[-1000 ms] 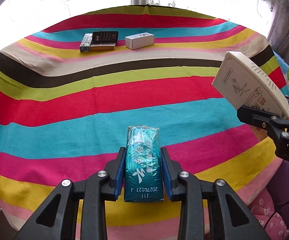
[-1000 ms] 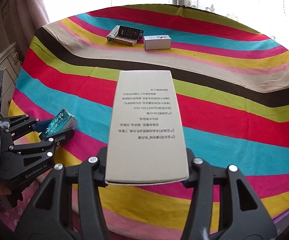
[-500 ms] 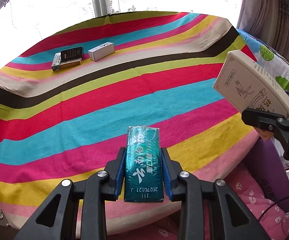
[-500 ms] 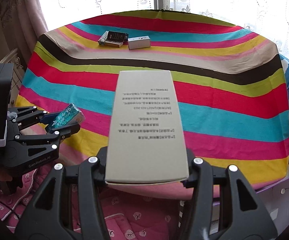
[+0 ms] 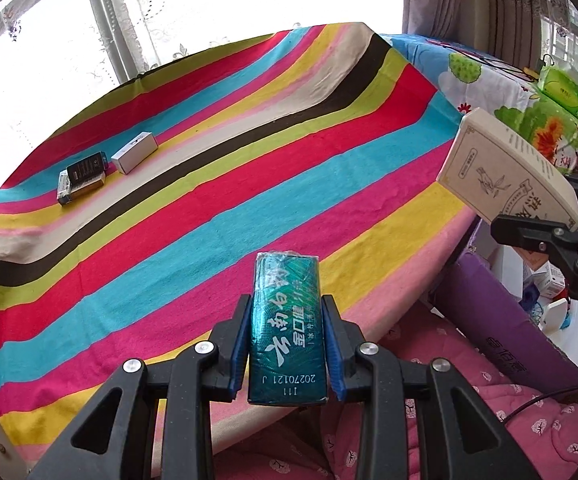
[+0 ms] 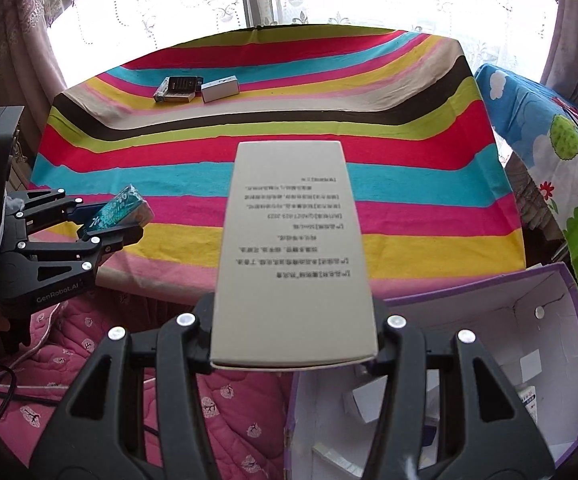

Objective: Organize rigid objects
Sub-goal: 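Carry the teal pack and beige box over to the storage box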

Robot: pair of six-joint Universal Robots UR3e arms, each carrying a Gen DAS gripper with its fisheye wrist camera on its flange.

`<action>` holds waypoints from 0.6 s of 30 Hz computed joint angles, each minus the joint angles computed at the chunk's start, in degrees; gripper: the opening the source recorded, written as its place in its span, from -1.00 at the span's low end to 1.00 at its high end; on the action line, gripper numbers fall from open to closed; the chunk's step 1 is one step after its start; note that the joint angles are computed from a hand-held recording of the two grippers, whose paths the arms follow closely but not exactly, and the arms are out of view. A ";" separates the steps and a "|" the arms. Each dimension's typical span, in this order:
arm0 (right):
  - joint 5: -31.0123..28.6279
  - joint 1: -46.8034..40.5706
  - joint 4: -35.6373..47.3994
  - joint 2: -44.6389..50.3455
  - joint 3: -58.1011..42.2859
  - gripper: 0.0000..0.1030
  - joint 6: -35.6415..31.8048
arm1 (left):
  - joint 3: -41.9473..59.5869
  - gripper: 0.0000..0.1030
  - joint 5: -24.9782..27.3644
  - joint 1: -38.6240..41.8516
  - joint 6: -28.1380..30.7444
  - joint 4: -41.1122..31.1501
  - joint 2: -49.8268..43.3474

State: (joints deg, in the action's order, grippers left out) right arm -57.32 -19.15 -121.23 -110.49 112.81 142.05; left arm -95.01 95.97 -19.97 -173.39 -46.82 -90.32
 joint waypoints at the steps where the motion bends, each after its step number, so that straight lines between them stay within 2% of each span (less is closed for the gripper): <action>1: 0.55 -1.49 1.07 -0.92 0.36 0.06 -0.71 | 1.09 -0.34 -0.18 -0.61 0.45 -0.51 -0.68; 10: 4.97 -16.79 13.34 -10.51 3.59 0.06 -10.20 | 17.02 -0.34 0.44 -10.56 3.25 -6.18 -11.40; 18: 8.38 -31.07 26.21 -16.25 3.38 0.06 -20.06 | 34.78 -0.34 0.17 -19.65 6.77 -14.33 -23.03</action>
